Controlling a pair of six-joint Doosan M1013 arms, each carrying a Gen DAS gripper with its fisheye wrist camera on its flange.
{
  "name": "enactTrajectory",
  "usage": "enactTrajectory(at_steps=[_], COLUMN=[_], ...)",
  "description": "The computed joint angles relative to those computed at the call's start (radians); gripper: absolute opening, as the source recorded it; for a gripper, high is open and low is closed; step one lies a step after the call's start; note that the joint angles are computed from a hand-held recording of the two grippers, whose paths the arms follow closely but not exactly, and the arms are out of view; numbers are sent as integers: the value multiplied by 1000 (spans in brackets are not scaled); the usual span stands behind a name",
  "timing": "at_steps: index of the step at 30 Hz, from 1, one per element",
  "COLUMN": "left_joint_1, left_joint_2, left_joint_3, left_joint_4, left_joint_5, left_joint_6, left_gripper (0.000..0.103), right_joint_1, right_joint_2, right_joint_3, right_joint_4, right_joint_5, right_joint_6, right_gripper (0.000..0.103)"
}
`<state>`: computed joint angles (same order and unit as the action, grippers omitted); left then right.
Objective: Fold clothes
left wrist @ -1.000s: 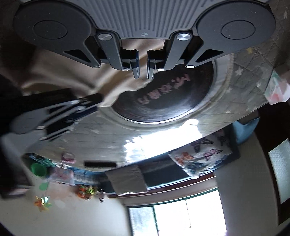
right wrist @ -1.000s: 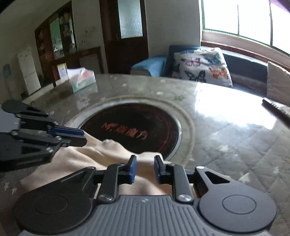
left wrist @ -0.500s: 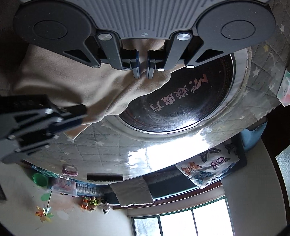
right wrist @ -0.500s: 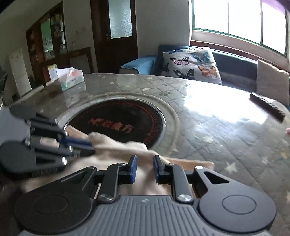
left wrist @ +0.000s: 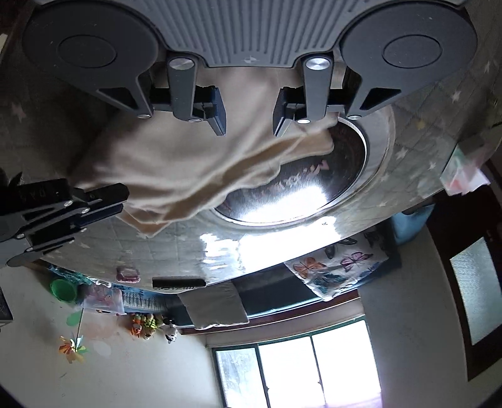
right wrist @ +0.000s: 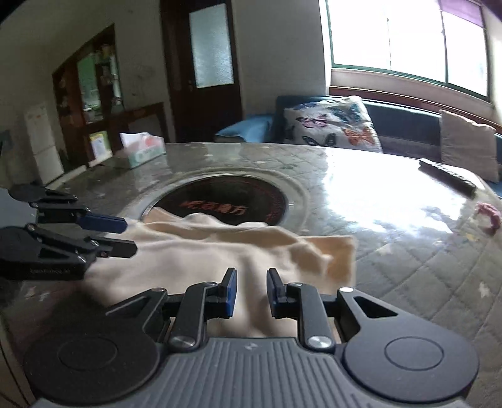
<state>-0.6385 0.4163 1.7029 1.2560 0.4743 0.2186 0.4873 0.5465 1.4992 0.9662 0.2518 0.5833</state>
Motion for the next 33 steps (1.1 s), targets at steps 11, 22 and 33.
enactTrajectory(at_steps=[11,22,33], left_joint_1=[3,24,55], left_joint_2=[-2,-12,4], left_joint_3=[27,20,-3], left_joint_4=[11,-24,-95], left_joint_5=[-1,50,6], left_joint_6=[-76,-178,-153], left_gripper=[37,35,34], right_joint_1=[-12,-24,-17], right_joint_2=[-15,-17,8], right_joint_3=[68,53,-7], right_joint_4=[233,206,41], right_joint_5=[-22,-4,-13], right_joint_6=[-157,-107,41], right_gripper=[27,28,28])
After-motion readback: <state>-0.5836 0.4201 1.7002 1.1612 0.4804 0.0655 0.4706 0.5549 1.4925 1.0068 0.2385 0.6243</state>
